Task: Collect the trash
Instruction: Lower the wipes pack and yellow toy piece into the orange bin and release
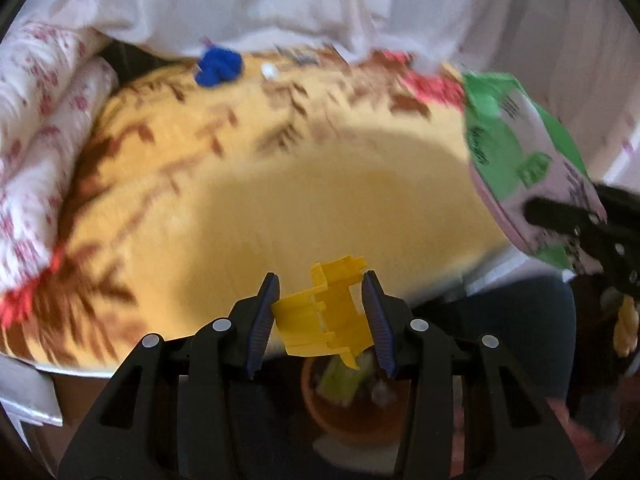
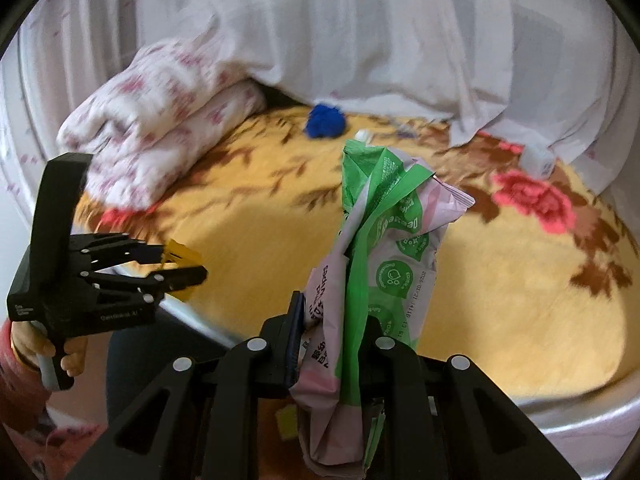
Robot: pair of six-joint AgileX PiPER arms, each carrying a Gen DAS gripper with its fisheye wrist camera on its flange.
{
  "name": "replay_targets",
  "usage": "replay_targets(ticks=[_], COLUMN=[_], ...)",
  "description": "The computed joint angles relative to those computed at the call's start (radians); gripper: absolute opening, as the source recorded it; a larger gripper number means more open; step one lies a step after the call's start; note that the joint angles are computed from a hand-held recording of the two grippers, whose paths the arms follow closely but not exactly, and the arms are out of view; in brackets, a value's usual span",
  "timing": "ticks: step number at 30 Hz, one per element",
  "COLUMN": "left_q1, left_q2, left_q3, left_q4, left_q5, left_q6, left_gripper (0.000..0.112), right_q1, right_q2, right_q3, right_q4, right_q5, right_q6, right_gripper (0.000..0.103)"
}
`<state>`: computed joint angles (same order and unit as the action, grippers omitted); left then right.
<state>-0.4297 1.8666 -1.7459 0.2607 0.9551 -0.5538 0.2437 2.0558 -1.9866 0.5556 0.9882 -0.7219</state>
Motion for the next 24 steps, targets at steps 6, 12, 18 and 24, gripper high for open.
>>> replay_targets(ticks=[6,12,18,24], left_q1=[-0.038,-0.037,-0.019,-0.019], left_q2=[-0.029,0.054,0.205,0.305], left_q3=[0.206,0.248,0.184,0.114], left_q4=[-0.164,-0.265,-0.384,-0.406], left_q5=[-0.055,-0.074,-0.028,0.013], left_q6=[0.138,0.210,0.290,0.297], left_gripper=[0.042,0.042,0.042,0.043], right_q1=[0.016,0.037,0.071,0.087], right_q2=[-0.080,-0.047,0.060,0.138], right_q3=[0.235,0.328,0.316,0.269], right_q4=[-0.026,-0.078,-0.154,-0.197], right_q5=[0.003,0.030,0.056,0.062], right_q6=[-0.073,-0.066,-0.024,0.035], right_gripper=[0.019,0.019,0.019,0.022])
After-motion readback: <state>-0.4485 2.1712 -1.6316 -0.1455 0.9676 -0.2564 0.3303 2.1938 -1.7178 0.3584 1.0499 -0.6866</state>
